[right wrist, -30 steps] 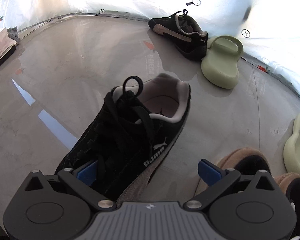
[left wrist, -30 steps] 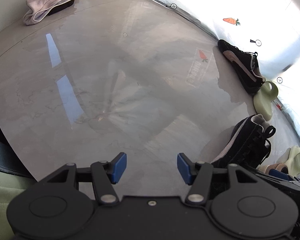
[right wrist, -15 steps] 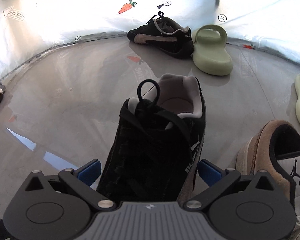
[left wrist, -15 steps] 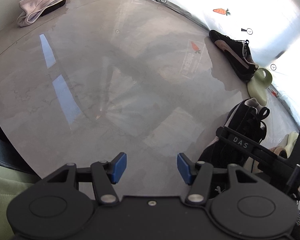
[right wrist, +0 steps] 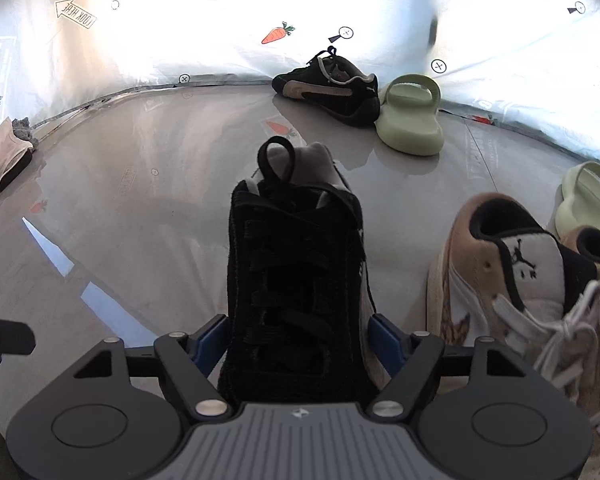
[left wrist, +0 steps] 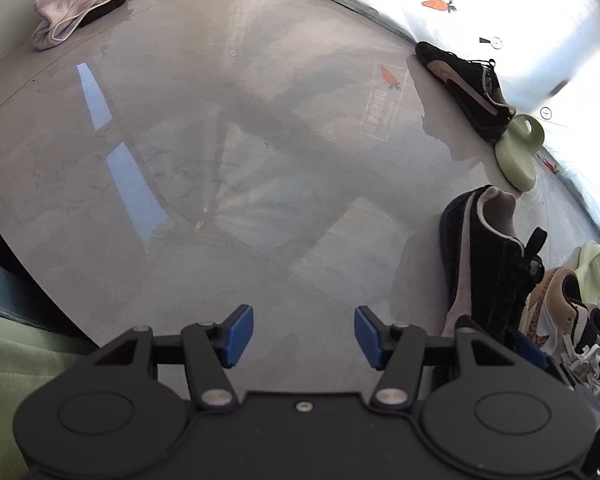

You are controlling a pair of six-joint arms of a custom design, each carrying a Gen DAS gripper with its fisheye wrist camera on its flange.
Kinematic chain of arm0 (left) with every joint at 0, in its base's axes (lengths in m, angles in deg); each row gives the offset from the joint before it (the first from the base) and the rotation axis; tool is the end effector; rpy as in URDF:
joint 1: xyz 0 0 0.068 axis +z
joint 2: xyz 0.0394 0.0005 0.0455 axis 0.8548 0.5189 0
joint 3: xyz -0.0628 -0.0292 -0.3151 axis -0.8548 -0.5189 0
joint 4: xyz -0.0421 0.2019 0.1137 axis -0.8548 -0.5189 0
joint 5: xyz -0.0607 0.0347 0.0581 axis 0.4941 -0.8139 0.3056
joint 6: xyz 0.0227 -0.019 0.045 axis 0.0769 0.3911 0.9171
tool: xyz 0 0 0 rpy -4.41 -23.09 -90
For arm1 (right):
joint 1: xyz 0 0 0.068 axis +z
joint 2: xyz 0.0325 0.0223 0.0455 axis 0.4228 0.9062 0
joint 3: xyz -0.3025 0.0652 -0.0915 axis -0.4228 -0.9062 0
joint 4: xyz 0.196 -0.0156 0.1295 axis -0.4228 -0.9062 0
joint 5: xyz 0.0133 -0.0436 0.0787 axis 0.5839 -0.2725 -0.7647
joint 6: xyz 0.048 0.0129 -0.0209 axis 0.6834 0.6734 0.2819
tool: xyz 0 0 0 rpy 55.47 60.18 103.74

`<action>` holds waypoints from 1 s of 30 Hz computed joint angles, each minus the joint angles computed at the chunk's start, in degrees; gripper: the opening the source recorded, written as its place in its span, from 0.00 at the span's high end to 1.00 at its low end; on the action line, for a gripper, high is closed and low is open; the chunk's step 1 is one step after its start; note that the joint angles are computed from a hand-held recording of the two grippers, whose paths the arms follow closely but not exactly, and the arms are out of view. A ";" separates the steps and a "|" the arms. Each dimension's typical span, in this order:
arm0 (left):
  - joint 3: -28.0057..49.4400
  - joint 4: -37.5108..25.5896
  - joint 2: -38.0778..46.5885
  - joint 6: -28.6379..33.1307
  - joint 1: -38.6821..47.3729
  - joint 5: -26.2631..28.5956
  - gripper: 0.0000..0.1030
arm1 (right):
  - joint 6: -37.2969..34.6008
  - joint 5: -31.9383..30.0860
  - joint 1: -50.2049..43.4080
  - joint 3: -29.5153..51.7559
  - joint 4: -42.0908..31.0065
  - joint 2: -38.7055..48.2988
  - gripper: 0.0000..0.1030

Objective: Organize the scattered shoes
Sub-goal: 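Carry the Puma sneaker beside the tan sneakers and release the right tool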

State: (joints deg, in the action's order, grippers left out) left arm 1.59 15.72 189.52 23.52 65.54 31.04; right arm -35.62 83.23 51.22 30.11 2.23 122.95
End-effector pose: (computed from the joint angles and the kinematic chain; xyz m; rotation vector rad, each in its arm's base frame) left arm 0.3023 0.0265 0.1859 -0.2204 2.6647 -0.3594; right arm 0.2708 0.1202 0.1430 0.1570 2.3822 0.0217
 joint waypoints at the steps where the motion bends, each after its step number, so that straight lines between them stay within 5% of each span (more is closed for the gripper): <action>1: -0.06 -0.06 -0.03 -0.05 -0.97 -0.11 0.45 | 0.90 -0.44 -0.05 -0.49 -0.93 -0.85 0.28; 9: -2.54 0.87 -1.94 -1.73 -7.33 -1.92 0.45 | 3.61 -5.46 -0.49 -4.80 -5.27 -7.17 0.31; 12: -3.43 0.28 -4.12 -3.35 -8.04 -4.15 0.45 | 1.95 -9.19 -2.35 -8.31 -1.72 -9.23 0.30; 16: -4.58 -3.12 -9.21 -5.42 -7.98 -7.00 0.45 | -4.66 -11.68 -6.09 -8.47 0.84 -9.95 0.11; 18: -5.77 -4.45 -11.79 -6.38 -8.09 -8.68 0.44 | -10.11 -12.53 -7.52 -6.91 2.34 -9.06 0.10; 23: -6.49 -7.13 -13.82 -8.55 -8.63 -11.87 0.44 | -12.95 -28.51 -14.26 2.09 -1.05 -2.04 0.07; 26: -5.52 -8.43 -14.09 -9.14 -9.01 -12.09 0.44 | -11.81 -23.76 -12.49 3.14 1.63 0.66 0.11; 30: -4.01 -9.91 -13.30 -8.73 -9.85 -10.57 0.44 | -1.01 -15.12 -9.07 1.79 1.89 -0.17 0.21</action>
State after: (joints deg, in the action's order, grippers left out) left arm -2.42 5.81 176.23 14.79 55.69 20.47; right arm -36.63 68.11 42.15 31.90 4.13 122.78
